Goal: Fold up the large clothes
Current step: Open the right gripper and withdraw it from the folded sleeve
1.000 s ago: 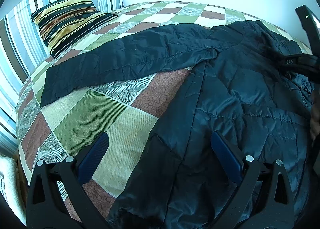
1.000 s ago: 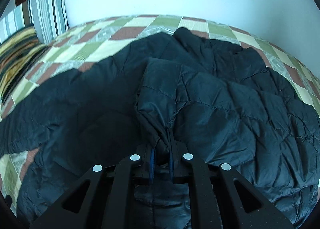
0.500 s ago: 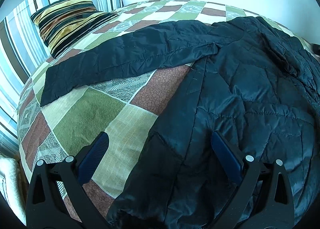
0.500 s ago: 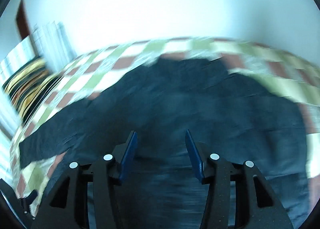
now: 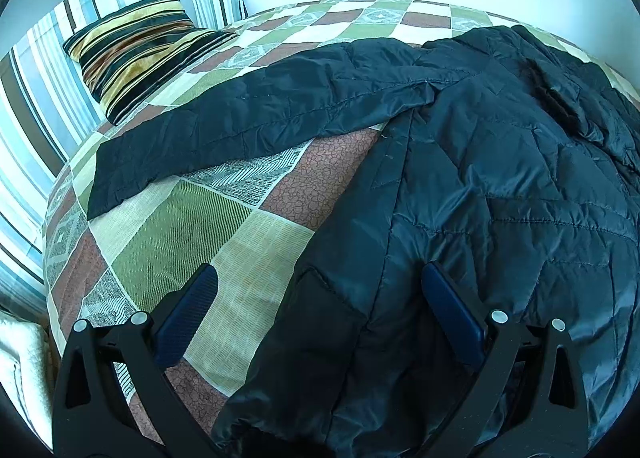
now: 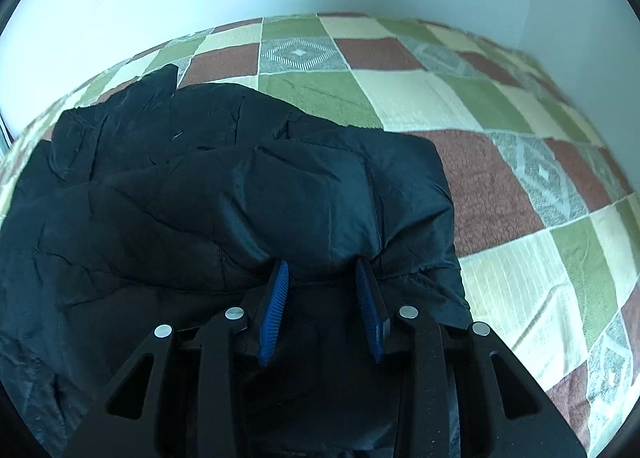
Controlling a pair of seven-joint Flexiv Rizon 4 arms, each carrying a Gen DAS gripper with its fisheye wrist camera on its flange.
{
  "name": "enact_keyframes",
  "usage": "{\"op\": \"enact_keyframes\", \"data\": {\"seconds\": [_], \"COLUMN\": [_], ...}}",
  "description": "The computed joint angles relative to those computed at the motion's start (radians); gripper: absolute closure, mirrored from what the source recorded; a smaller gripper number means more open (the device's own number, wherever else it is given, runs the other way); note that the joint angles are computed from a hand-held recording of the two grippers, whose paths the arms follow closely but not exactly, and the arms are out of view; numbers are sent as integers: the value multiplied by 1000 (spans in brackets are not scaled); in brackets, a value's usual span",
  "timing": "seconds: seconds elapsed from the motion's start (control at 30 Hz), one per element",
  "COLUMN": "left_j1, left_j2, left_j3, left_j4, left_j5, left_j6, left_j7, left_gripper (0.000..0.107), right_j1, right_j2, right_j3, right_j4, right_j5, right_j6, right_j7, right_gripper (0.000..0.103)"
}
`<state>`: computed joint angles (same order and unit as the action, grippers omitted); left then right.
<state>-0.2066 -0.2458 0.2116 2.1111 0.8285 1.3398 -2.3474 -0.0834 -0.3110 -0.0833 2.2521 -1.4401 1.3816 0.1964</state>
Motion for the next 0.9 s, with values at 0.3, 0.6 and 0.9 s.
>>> {"op": "enact_keyframes", "data": {"seconds": [0.3, 0.6, 0.9], "left_j1": [-1, -4, 33], "left_j2": [0, -2, 5], "left_j3": [-4, -3, -15], "left_j4": [-2, -6, 26], "left_j5": [11, 24, -36], "left_j6": [-7, -9, 42], "left_j7": [-11, -23, 38], "left_gripper": [6, 6, 6], "right_j1": [-66, -69, -52], "right_j2": [183, 214, 161], "right_j3": [51, 64, 64], "right_j4": [107, 202, 192], "right_j5": [-182, -96, -125], "right_j6": [-105, -219, -264], "right_j7": [191, 126, 155], "right_gripper": [23, 20, 10]}}
